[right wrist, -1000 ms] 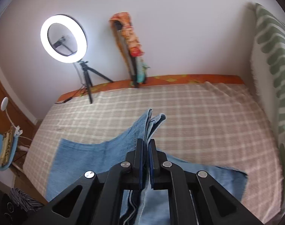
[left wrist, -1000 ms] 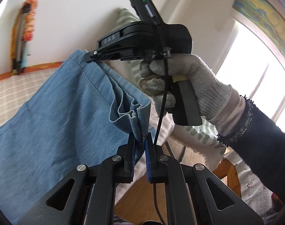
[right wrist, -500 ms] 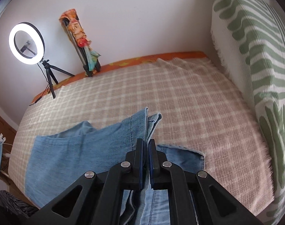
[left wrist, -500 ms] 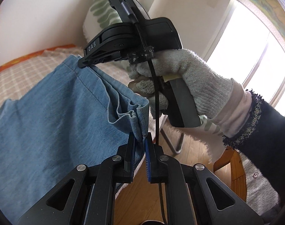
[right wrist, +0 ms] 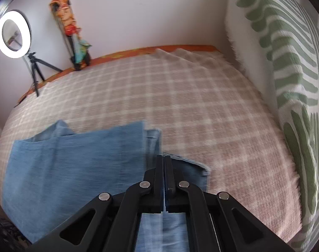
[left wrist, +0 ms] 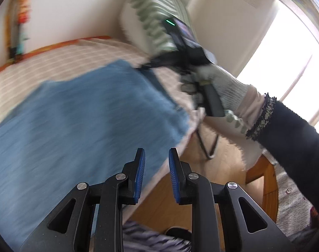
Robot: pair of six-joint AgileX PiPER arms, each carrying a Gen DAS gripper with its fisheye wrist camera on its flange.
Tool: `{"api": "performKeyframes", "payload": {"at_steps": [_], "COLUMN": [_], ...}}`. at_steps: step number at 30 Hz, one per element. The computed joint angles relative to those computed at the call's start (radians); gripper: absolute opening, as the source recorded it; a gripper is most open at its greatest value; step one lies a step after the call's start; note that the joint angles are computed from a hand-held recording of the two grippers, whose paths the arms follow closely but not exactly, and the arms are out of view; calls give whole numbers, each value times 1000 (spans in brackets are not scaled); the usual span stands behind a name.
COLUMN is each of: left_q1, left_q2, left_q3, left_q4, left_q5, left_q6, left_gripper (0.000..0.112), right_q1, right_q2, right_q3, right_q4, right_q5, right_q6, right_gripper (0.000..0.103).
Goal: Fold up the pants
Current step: 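Open both tools and release the folded jeans onto the bed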
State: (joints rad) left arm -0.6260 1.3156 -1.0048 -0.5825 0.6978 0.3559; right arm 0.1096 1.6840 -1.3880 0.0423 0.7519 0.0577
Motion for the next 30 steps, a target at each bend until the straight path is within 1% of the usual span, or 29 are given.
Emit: {"api": "performKeyframes", "payload": {"at_steps": [1, 3, 4, 6, 7, 8, 10, 11, 13, 15, 17, 20, 22, 24, 25, 27, 30], "left_q1": [48, 163, 212, 336, 424, 476, 639, 719, 810, 821, 852, 855, 795, 765, 739, 729, 764], "left_q2": [-58, -171, -207, -257, -288, -306, -340, -350, -349, -355, -349, -346, -343, -343, -340, -344, -333], "left_q3": [34, 98, 118, 145, 158, 167, 185, 199, 218, 259, 275, 314, 344, 367, 377, 404, 440], "left_q4": [19, 45, 62, 44, 32, 27, -10, -36, -59, -55, -65, -58, -9, 31, 66, 120, 119], "left_q5": [20, 61, 70, 118, 150, 164, 214, 238, 245, 200, 199, 168, 108, 70, 44, 10, -11], "left_q6": [2, 18, 15, 67, 101, 123, 207, 258, 312, 323, 346, 366, 323, 298, 263, 232, 261], "left_gripper": [21, 21, 21, 21, 21, 21, 21, 21, 21, 21, 21, 21, 21, 21, 21, 21, 21], "right_q1": [-15, -19, -19, -10, 4, 19, 66, 87, 137, 190, 243, 324, 380, 432, 448, 458, 459], "right_q2": [-2, -23, -34, -63, -78, -91, -119, -129, -148, -151, -148, -128, -109, -77, -64, -31, 16], "right_q3": [9, 36, 45, 58, 63, 68, 71, 71, 62, 41, 20, -2, -9, -20, -20, -21, -26], "right_q4": [14, -7, -4, 7, -9, -26, -83, -101, -116, -110, -128, -151, -187, -263, -285, -292, -311], "right_q5": [-4, -18, -21, -21, -22, -26, -32, -33, -30, -22, -9, 3, 13, 28, 32, 33, 36], "right_q6": [-2, 9, 3, -4, 8, 20, 76, 94, 113, 111, 127, 158, 193, 249, 267, 282, 313], "right_gripper": [0, 3, 3, 4, 11, 21, 30, 30, 31, 33, 34, 36, 37, 39, 41, 43, 43]}}
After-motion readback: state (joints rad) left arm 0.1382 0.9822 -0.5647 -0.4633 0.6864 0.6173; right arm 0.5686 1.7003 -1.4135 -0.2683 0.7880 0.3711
